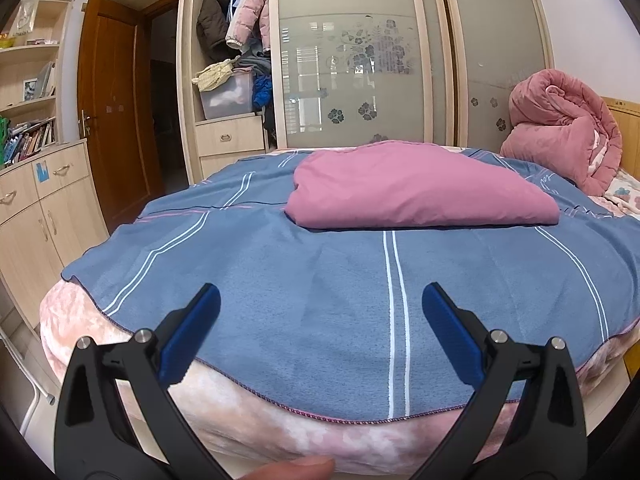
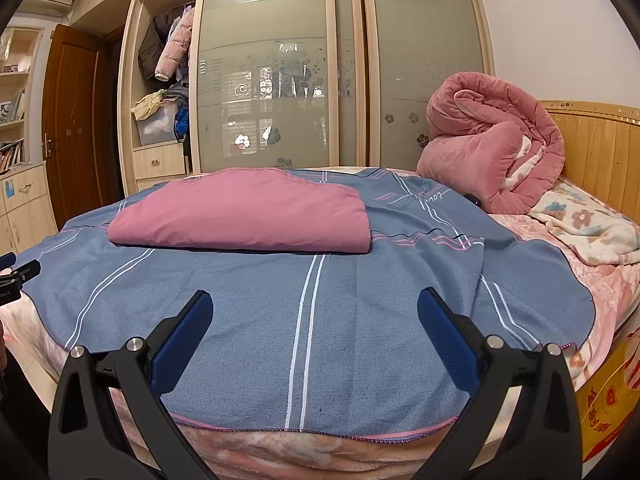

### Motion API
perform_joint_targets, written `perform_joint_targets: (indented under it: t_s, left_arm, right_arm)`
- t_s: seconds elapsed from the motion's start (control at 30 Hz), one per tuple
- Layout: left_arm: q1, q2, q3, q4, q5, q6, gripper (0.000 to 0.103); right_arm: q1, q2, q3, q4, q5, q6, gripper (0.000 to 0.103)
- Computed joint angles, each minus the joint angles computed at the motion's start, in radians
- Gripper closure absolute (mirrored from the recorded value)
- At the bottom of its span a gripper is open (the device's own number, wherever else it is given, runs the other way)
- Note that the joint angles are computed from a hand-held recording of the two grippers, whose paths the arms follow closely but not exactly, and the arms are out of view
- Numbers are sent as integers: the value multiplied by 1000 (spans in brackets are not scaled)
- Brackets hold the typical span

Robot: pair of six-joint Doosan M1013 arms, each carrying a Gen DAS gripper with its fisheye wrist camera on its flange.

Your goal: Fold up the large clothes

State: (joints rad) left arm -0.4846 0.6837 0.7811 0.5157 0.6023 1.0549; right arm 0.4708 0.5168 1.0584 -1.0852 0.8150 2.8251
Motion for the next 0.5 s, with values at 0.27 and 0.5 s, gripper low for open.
perform_joint_targets:
  t_s: [0.27, 0.5]
  left_arm:
    - [2, 2, -4, -15, -3, 16, 2]
    - [3, 2, -3, -31, -6, 31, 2]
  right_arm:
    - [1, 1, -3, 2, 2, -3, 1]
    - [-1, 5, -7, 10, 0, -14, 1]
